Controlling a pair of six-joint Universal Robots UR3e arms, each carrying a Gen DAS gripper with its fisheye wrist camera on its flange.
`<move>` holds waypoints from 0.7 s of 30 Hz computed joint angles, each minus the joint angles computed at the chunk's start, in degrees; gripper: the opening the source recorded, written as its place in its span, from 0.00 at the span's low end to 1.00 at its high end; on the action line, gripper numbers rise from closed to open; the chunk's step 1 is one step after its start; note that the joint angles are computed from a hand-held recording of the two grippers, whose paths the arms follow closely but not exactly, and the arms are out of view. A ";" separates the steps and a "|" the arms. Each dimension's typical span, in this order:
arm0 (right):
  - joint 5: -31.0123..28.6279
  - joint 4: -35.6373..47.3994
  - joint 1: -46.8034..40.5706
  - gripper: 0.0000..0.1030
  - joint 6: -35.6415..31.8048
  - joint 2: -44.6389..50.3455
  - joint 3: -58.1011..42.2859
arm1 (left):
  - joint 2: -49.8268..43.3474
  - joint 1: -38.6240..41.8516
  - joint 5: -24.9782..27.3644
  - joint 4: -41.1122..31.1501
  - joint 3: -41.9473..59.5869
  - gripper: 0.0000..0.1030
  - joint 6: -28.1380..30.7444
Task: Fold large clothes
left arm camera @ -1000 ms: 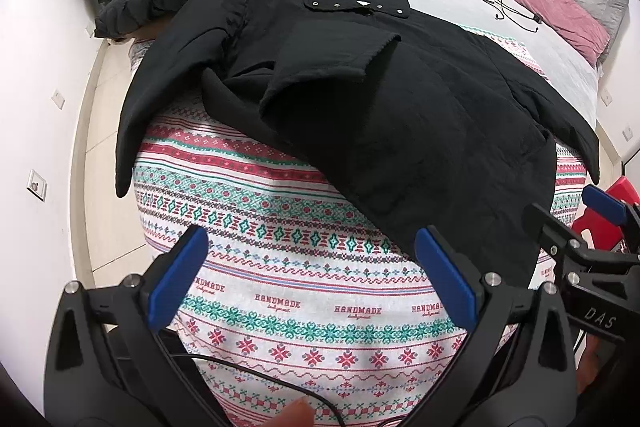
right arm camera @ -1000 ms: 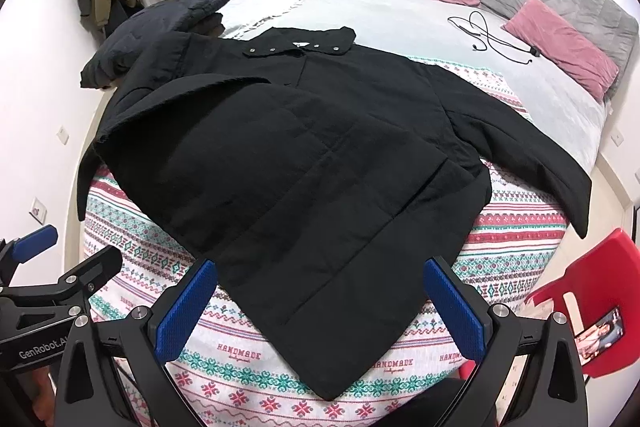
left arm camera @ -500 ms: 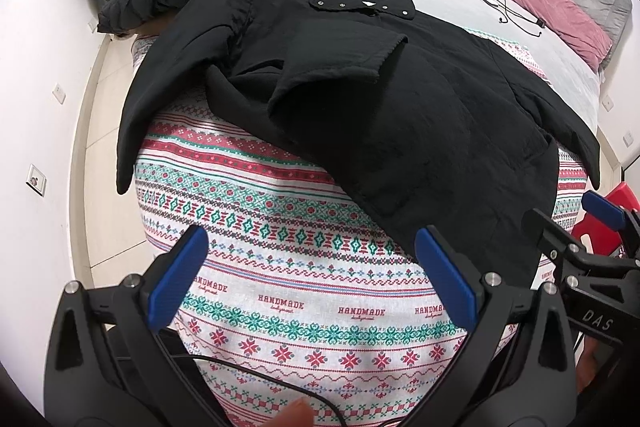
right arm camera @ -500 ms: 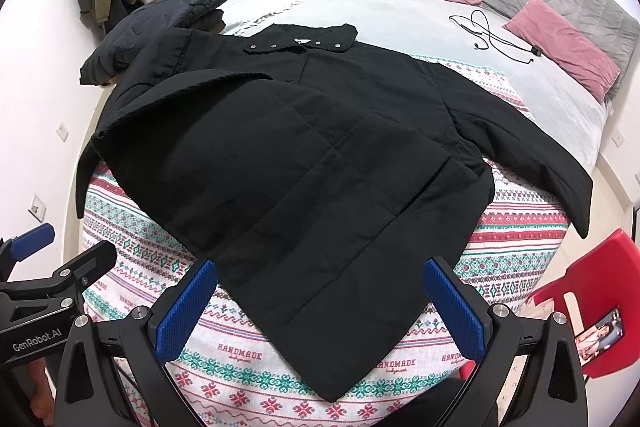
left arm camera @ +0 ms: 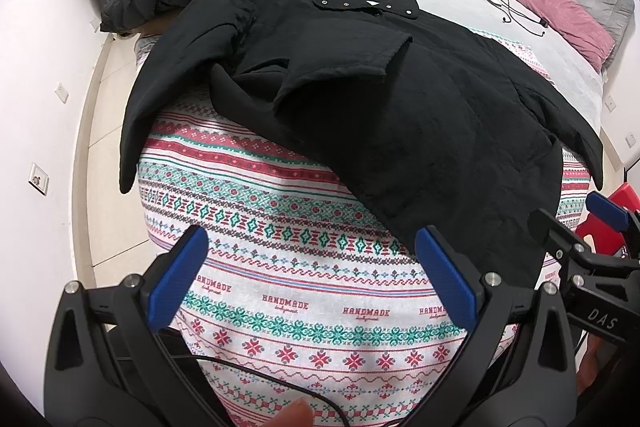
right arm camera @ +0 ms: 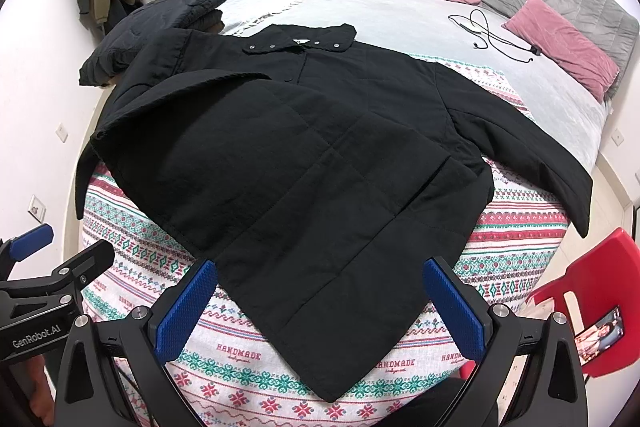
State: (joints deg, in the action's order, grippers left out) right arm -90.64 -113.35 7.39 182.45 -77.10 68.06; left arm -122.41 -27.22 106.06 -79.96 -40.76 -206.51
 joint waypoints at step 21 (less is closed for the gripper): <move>4.34 1.67 -6.91 1.00 -2.42 -0.98 4.95 | 11.58 14.98 -14.26 18.99 -21.63 1.00 8.26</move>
State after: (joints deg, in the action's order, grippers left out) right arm -86.30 -111.68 0.48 180.03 -78.09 73.01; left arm -110.82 -12.24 91.81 -60.97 -62.39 -198.24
